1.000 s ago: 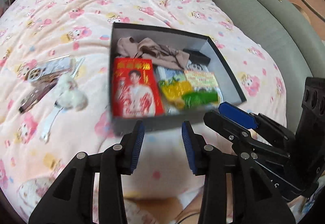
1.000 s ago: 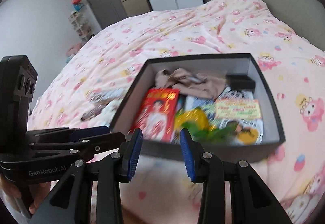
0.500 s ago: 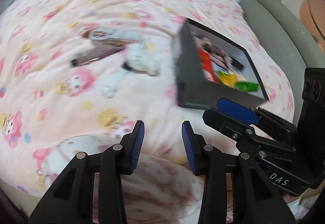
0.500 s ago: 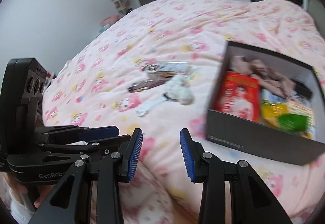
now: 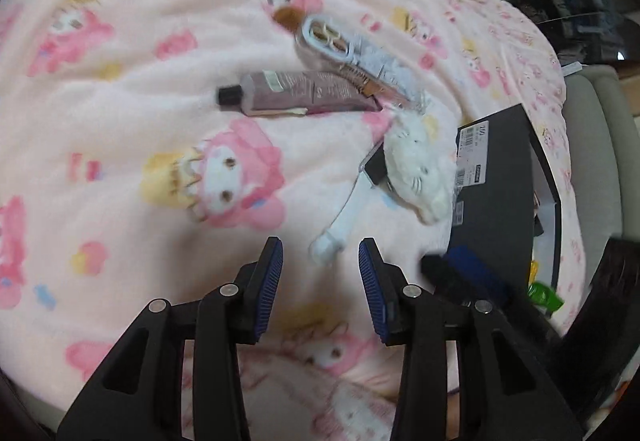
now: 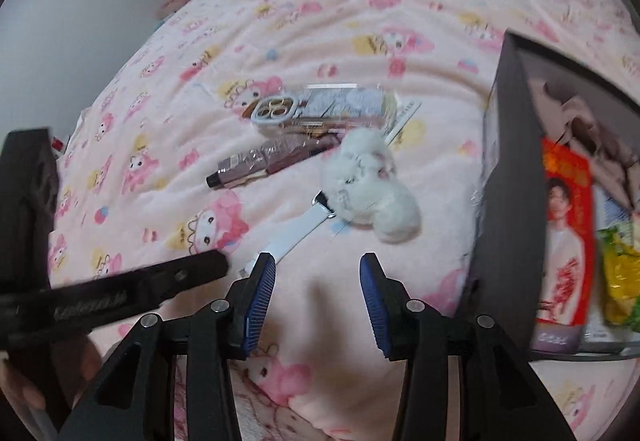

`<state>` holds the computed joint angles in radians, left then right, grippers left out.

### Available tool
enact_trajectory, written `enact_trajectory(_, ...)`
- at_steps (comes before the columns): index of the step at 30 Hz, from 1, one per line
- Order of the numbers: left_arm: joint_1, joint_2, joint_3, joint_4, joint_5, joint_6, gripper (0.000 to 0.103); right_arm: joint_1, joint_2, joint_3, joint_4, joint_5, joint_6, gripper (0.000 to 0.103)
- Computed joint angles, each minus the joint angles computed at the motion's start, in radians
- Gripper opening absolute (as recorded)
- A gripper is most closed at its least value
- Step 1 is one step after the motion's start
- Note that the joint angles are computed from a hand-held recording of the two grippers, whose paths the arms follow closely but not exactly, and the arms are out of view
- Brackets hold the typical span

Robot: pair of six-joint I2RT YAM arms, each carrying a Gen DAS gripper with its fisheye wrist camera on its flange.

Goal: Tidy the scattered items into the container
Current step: 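Move the right tool toward the white smartwatch beside the box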

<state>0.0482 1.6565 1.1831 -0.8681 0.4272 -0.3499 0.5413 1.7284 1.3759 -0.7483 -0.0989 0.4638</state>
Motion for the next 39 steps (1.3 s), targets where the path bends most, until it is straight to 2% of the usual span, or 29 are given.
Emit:
enact_trajectory(1, -0.010, 0.040, 0.026, -0.007, 0.009, 0.004, 0.040, -0.003, 0.009, -0.012, 0.015, -0.023, 0.005, 0.040)
enact_trajectory(6, -0.068, 0.196, 0.139, -0.068, -0.003, 0.025, 0.046, 0.000, -0.018, -0.087, 0.034, -0.006, 0.034, 0.040)
enact_trajectory(7, -0.081, 0.212, 0.148, -0.082, -0.005, 0.025, 0.043, -0.005, -0.037, -0.108, 0.043, -0.013, 0.039, 0.040)
enact_trajectory(8, -0.095, 0.213, 0.153, -0.092, -0.018, 0.036, 0.027, -0.008, -0.071, -0.142, 0.051, -0.017, 0.052, 0.040)
enact_trajectory(9, -0.110, 0.193, 0.142, -0.089, -0.040, 0.049, 0.022, -0.011, -0.096, -0.163, 0.053, -0.017, 0.056, 0.040)
enact_trajectory(10, -0.122, 0.161, 0.120, -0.078, -0.052, 0.054, 0.011, -0.011, -0.128, -0.191, 0.058, -0.014, 0.059, 0.040)
enact_trajectory(11, -0.128, 0.137, 0.101, -0.072, -0.045, 0.054, 0.009, -0.010, -0.171, -0.226, 0.060, -0.009, 0.062, 0.040)
enact_trajectory(16, -0.195, -0.055, -0.061, -0.004, 0.009, -0.013, 0.008, -0.048, -0.342, -0.335, 0.024, -0.043, 0.069, 0.040)
enact_trajectory(22, -0.393, -0.230, -0.145, 0.049, 0.037, -0.112, 0.008, -0.142, -0.603, -0.449, -0.085, -0.063, 0.039, 0.040)
enact_trajectory(26, -0.542, -0.245, -0.174, 0.124, 0.037, -0.213, 0.008, -0.272, -0.767, -0.517, -0.158, -0.107, -0.029, 0.040)
enact_trajectory(29, -0.673, -0.223, -0.183, 0.154, -0.057, -0.281, 0.008, -0.399, -0.831, -0.565, -0.211, -0.127, -0.097, 0.040)
enact_trajectory(30, -0.714, -0.213, -0.181, 0.159, -0.076, -0.291, 0.008, -0.446, -0.850, -0.578, -0.232, -0.145, -0.123, 0.040)
enact_trajectory(31, -0.740, -0.201, -0.182, 0.174, -0.052, -0.299, 0.009, -0.492, -0.865, -0.587, -0.249, -0.167, -0.151, 0.040)
enact_trajectory(33, -0.746, -0.199, -0.189, 0.197, 0.011, -0.313, 0.017, -0.569, -0.898, -0.598, -0.284, -0.200, -0.207, 0.040)
enact_trajectory(34, -0.740, -0.209, -0.188, 0.188, 0.009, -0.319, 0.028, -0.594, -0.907, -0.598, -0.302, -0.209, -0.227, 0.040)
enact_trajectory(35, -0.734, -0.225, -0.179, 0.151, -0.028, -0.320, 0.043, -0.612, -0.911, -0.598, -0.312, -0.220, -0.241, 0.040)
enact_trajectory(36, -0.729, -0.243, -0.181, 0.128, -0.062, -0.315, 0.047, -0.622, -0.914, -0.596, -0.321, -0.237, -0.250, 0.040)
enact_trajectory(37, -0.718, -0.270, -0.177, 0.083, -0.125, -0.304, 0.047, -0.621, -0.912, -0.595, -0.319, -0.251, -0.253, 0.041)
enact_trajectory(39, -0.681, -0.294, -0.183, 0.051, -0.154, -0.291, 0.047, -0.588, -0.904, -0.607, -0.295, -0.277, -0.246, 0.042)
